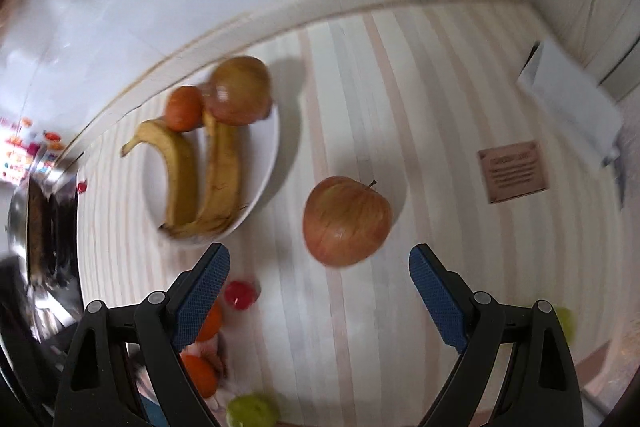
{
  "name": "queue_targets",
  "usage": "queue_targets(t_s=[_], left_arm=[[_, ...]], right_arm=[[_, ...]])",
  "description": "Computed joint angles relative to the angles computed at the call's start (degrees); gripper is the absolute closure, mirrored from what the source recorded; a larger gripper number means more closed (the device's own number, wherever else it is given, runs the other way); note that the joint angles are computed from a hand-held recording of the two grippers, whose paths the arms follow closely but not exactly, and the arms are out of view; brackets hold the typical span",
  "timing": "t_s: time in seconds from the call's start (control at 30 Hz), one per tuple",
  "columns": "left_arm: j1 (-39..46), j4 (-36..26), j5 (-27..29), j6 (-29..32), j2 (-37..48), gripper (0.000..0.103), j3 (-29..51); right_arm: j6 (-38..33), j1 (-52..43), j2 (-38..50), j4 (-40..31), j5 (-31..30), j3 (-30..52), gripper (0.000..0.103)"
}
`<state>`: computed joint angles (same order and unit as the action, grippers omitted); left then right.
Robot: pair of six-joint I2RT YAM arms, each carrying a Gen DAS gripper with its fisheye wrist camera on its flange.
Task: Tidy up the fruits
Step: 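Grasp the second orange with the left tool while the right tool grasps the red apple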
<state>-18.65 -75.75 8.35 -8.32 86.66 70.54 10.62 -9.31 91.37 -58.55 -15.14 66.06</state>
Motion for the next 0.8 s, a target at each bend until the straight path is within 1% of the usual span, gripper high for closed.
queue_targets(t_s=[0.07, 0.17, 0.2, 0.23, 0.27, 0.3, 0.33, 0.43, 0.5, 0.63, 0.8], left_arm=[[-1.54, 1.92, -0.39, -0.47, 2.57, 0.018, -1.47], [-3.08, 3.89, -1.01, -0.74, 6.00, 0.019, -2.11], [-3.41, 4.56, -1.29, -0.75, 6.66, 0.023, -2.25], [-3.88, 5.16, -2.40, -0.85, 7.26, 0.032, -2.33], [-4.13, 5.72, -3.72, -1.13, 7.63, 0.038, -2.47], [-3.77, 6.16, -3.74, -1.11, 7.45, 0.039, -2.66], [-3.22, 6.70, -3.27, -1.13, 6.92, 0.040, -2.85], [-2.52, 7.12, -5.79, 0.11, 6.04, 0.040, -3.21], [-0.22, 6.75, -5.88, 1.27, 5.57, 0.040, -3.53], [4.46, 6.26, -6.63, 4.04, 4.73, 0.040, -4.43], [7.75, 5.47, -5.41, 5.88, 4.62, 0.040, -4.31]], right_arm=[[0.46, -0.32, 2.74, 2.13, -0.11, -0.47, 0.010], [1.24, 0.15, 7.38, 3.89, 1.39, 0.02, 0.010], [1.46, 0.35, 8.68, 4.10, 1.73, 0.22, 0.013], [1.42, 0.66, 10.34, 4.00, 2.17, 0.58, 0.016], [1.62, 0.81, 11.40, 4.18, 2.29, 0.62, 0.019], [1.68, 0.71, 12.17, 4.76, 1.60, 0.33, 0.029], [1.70, 0.81, 12.44, 5.47, 1.41, -0.12, 0.033], [1.13, 1.46, 11.44, 6.34, 2.09, -1.24, 0.033], [0.52, 2.18, 10.42, 5.87, 1.24, -2.10, 0.033], [-1.42, 6.57, 6.06, 3.98, 1.13, -5.25, 0.033], [0.10, 12.52, 1.75, 2.99, -0.49, -9.69, 0.033]])
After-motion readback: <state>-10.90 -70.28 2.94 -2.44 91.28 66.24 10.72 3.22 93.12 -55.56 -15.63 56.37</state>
